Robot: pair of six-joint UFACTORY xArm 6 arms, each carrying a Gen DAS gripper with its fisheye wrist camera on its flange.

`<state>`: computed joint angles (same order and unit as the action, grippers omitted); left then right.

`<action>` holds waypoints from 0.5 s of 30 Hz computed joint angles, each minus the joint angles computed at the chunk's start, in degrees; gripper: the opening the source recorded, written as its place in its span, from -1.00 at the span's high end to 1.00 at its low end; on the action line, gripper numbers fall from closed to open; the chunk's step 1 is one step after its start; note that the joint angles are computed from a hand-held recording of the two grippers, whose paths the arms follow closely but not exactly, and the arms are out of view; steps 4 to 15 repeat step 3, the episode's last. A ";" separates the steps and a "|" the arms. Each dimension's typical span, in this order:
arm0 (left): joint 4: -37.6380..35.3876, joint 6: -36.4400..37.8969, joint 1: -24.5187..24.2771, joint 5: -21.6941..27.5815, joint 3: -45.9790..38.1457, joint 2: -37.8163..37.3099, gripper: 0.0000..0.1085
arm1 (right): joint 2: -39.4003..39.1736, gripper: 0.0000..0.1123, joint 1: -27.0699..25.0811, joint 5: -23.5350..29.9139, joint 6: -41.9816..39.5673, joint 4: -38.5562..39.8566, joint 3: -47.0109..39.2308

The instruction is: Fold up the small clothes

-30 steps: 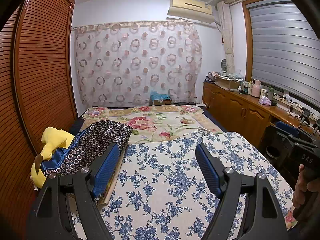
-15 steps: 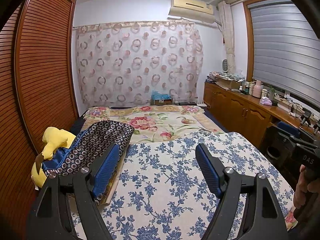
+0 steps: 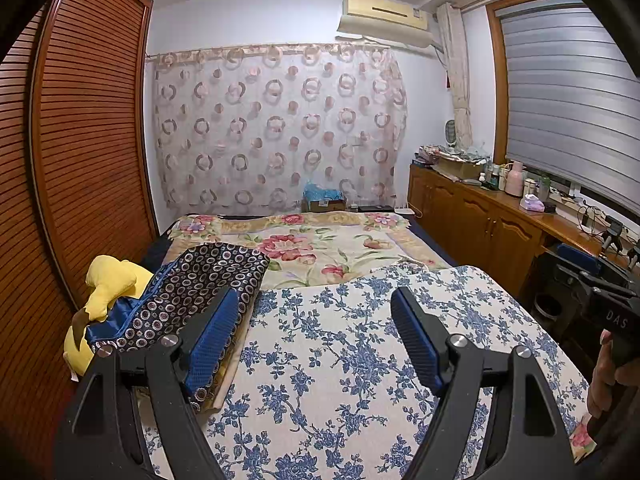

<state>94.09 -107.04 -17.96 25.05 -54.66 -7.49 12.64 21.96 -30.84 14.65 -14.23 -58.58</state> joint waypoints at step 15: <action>-0.04 0.03 -0.02 0.02 0.03 -0.01 -0.46 | 0.03 -0.24 -0.01 -0.11 -0.03 0.00 0.04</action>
